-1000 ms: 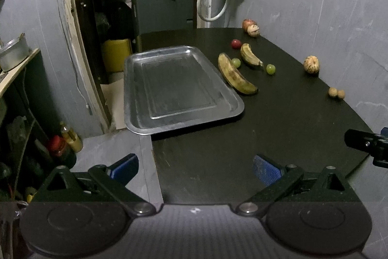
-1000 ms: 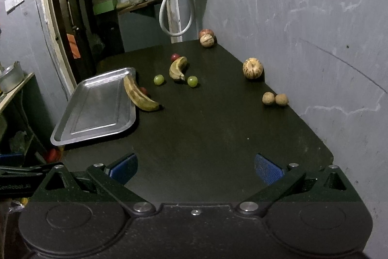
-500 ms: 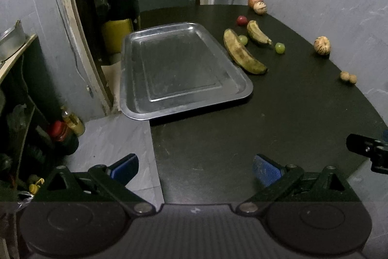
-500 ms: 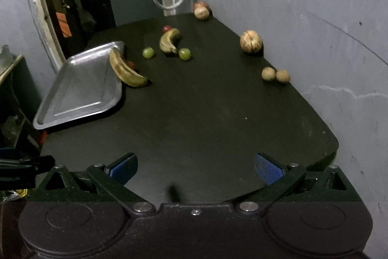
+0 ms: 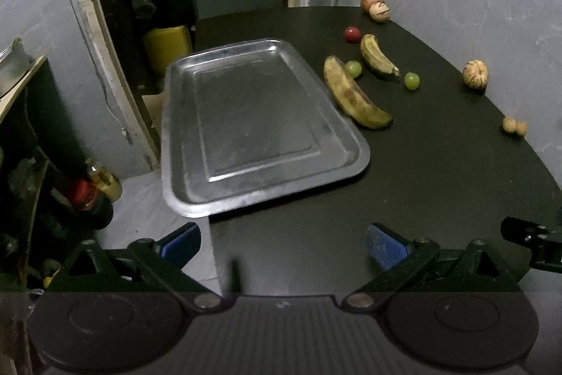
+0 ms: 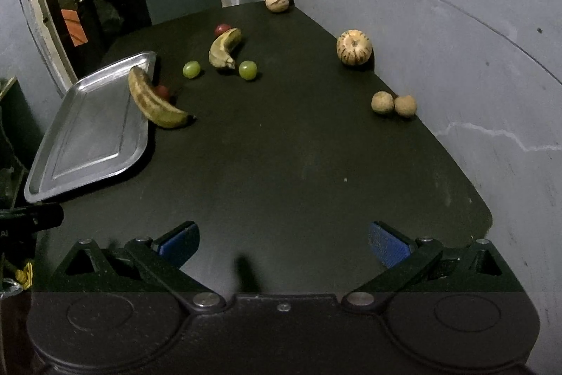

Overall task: Organize fruits
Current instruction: 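Move both tools forward toward the fruits beside the metal tray, then grasp a green grape with the left tool while the right tool grasps a tan round fruit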

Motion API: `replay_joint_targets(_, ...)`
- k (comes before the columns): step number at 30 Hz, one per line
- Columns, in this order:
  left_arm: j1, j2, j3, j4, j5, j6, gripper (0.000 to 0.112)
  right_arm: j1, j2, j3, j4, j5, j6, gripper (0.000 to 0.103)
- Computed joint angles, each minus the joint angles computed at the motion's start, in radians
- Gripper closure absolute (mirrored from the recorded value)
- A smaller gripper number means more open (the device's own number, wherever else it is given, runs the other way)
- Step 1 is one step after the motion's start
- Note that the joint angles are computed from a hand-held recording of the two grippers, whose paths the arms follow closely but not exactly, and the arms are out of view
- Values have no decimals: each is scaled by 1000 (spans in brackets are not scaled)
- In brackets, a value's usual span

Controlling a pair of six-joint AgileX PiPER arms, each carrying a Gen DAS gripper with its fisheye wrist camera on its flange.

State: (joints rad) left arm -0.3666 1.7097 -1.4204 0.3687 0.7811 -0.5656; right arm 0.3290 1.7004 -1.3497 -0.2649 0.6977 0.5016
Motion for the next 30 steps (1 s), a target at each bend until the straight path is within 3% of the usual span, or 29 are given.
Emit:
replay_joint_targets(18, 14, 300, -488, -88, 193, 126, 10, -118, 270, -347, 154, 57, -190, 1)
replay_joint_targets(30, 8, 556, -975, -106, 411, 194, 10, -160, 286, -333, 167, -127, -164, 1)
